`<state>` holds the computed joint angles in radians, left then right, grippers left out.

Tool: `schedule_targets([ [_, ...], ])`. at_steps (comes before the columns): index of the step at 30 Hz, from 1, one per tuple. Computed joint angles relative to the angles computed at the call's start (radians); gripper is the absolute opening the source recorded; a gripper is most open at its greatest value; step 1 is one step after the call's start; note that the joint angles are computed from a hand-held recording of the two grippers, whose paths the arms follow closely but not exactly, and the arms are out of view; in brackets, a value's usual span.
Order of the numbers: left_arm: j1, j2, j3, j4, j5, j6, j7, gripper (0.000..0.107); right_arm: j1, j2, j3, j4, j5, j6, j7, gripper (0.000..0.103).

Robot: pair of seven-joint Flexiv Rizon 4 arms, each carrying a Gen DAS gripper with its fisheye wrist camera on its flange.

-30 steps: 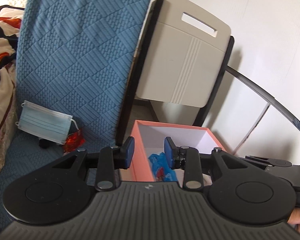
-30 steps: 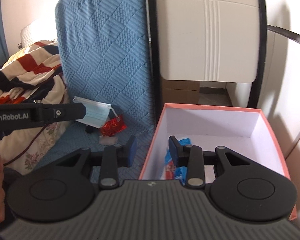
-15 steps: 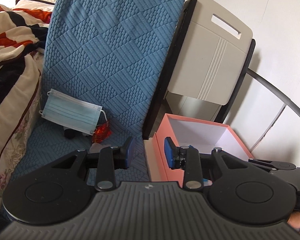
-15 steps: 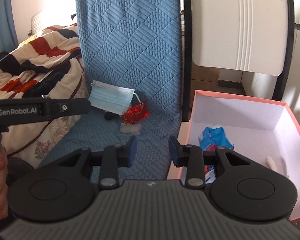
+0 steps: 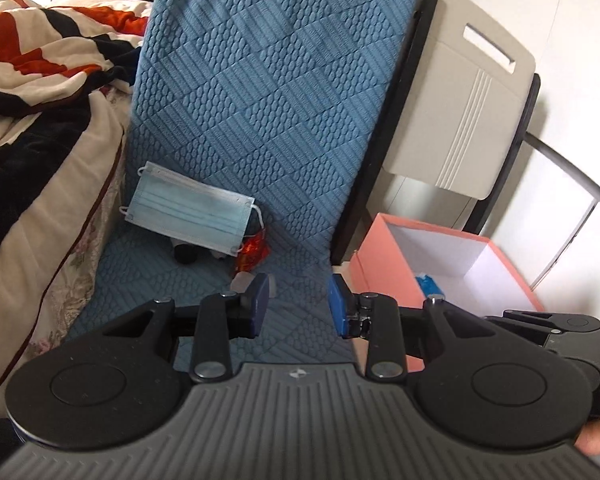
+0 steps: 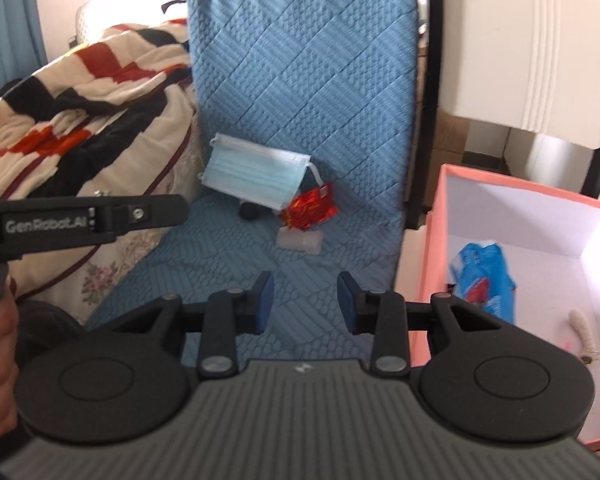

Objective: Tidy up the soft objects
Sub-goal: 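Withdraw both open tools from the box back toward the seat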

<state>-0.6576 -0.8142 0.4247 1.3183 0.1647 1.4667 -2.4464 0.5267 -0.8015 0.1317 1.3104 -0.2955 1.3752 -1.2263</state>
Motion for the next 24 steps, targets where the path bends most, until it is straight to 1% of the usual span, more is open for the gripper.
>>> schedule_targets([
  [2,0.011,0.000,-0.011,0.012,-0.004,0.019,0.001,0.038,0.010,-0.007,-0.006,-0.006,-0.001,-0.006,0.009,0.038],
  [6,0.008,-0.012,0.008,0.017,-0.009,0.029,0.007,0.038,0.023,-0.021,-0.011,-0.026,-0.005,-0.040,0.022,0.038],
  [9,0.034,-0.022,-0.019,0.034,-0.036,0.062,0.020,0.038,0.029,-0.033,-0.013,-0.046,-0.014,-0.074,0.018,0.038],
  [13,0.057,-0.040,-0.043,0.046,-0.080,0.080,0.063,0.038,0.034,-0.050,-0.010,-0.071,-0.014,-0.105,0.010,0.038],
  [16,0.086,-0.056,-0.082,0.053,-0.121,0.118,0.099,0.038,0.040,-0.063,-0.011,-0.086,-0.014,-0.123,0.006,0.038],
  [17,0.103,-0.062,-0.105,0.053,-0.136,0.132,0.115,0.038,0.043,-0.066,-0.013,-0.090,-0.015,-0.126,0.005,0.038],
  [18,0.114,-0.069,-0.121,0.050,-0.151,0.139,0.128,0.038,0.046,-0.069,-0.016,-0.093,-0.015,-0.130,0.006,0.038],
  [23,0.144,-0.111,-0.156,0.018,-0.226,0.155,0.182,0.038,0.049,-0.090,-0.014,-0.120,-0.014,-0.154,-0.004,0.038],
  [24,0.158,-0.117,-0.176,0.012,-0.239,0.155,0.201,0.038,0.049,-0.095,-0.015,-0.126,-0.014,-0.157,-0.007,0.038],
])
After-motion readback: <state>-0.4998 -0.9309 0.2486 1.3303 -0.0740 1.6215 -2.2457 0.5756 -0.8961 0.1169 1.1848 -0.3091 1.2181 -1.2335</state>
